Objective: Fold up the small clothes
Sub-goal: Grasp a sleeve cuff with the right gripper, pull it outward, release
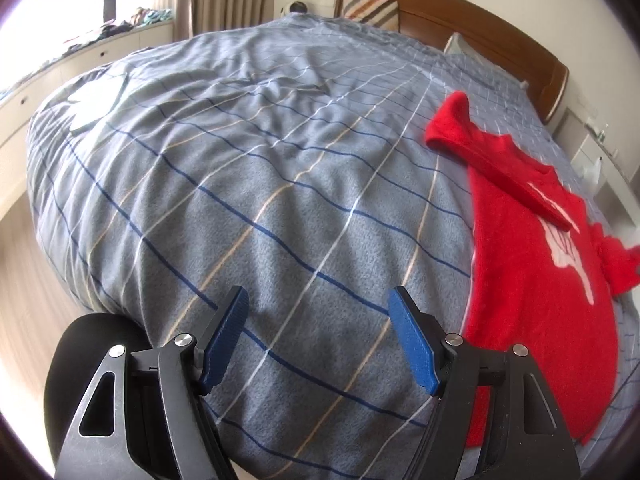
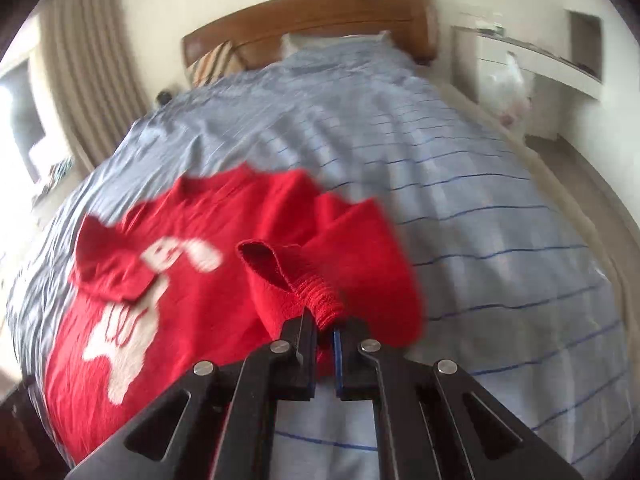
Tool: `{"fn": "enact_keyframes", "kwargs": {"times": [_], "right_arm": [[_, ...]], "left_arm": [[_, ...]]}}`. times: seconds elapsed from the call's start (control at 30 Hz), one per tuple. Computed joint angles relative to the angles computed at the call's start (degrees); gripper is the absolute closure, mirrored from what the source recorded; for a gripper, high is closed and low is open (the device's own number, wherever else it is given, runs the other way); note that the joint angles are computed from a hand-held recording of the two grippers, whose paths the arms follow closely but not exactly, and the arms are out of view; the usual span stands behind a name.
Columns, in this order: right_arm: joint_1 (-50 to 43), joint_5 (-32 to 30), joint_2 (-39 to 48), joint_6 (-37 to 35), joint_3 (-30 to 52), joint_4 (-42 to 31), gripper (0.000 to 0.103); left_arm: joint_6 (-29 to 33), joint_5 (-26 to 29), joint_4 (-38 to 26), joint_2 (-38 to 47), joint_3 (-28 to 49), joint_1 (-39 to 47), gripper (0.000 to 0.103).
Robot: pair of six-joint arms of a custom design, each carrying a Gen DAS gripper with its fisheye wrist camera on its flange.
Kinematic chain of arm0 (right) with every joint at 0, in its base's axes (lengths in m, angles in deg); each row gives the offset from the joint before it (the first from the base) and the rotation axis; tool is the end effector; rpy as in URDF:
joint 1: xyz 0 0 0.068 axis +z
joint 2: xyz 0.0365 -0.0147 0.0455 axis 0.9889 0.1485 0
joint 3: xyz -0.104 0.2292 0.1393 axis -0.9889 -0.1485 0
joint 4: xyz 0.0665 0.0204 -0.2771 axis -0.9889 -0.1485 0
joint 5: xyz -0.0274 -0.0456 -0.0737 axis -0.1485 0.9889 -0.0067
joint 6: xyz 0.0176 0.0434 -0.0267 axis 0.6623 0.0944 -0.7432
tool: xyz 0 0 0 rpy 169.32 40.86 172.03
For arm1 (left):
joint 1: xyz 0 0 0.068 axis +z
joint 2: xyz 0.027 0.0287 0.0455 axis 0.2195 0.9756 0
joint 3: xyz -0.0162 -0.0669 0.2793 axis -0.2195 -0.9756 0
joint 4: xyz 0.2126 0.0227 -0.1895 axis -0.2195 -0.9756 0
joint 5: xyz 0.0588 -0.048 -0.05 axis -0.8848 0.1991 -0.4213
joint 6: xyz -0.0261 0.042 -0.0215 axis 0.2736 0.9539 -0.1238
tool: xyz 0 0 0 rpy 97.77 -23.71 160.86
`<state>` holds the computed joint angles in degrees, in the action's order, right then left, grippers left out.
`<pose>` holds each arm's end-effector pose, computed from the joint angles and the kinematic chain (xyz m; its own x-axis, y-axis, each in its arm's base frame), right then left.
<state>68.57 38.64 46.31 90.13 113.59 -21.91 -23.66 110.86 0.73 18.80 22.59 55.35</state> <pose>0.2769 -0.0612 0.1919 -0.6229 0.3694 -0.6896 0.3280 0.9236 0.1985 0.2875 0.2417 0.1110 -0.7590 -0.1885 -0.6232 -0.1059 0.9802 -0.1674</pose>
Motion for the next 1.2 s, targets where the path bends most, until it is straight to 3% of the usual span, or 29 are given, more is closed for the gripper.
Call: {"fn": "enact_keyframes", "kwargs": {"times": [0.17,0.37,0.67,0.87,0.93,1.07,1.2], "right_arm": [[-24.53,-9.64,-3.55,-4.94,-0.25,-6.29,0.097],[-40.19,-20.42,3.03,-5.74,-2.5,-5.72,0.098],[-47.96,-30.15,10.83,-2.72,-3.94,-3.03,0.094],[-48.32,-22.93,2.26,-4.55,-4.89,-5.88,0.085],[-47.85,-23.82,-0.47,-5.58,-5.52,-5.86,0.083],[-45.55,-29.39,1.2,-6.48,-5.5,-4.9,0.081],[-43.92,-25.31,5.96,-6.1,-6.86,-2.46,0.074]], "left_arm": [[-0.11,-0.77,1.92,-0.76,-1.68,-0.53,0.028],[0.39,-3.3,4.32,-0.87,-3.24,-1.84,0.028],[1.03,-4.69,5.26,-1.15,-3.95,-1.89,0.028],[2.13,-5.48,6.63,-2.18,-5.41,-2.72,0.028],[2.88,-5.8,7.2,-3.14,-6.36,-3.14,0.028],[5.61,-5.09,5.07,-5.75,-6.73,-3.7,0.028],[10.43,-1.45,-1.32,-10.83,-4.03,-5.54,0.028]]}}
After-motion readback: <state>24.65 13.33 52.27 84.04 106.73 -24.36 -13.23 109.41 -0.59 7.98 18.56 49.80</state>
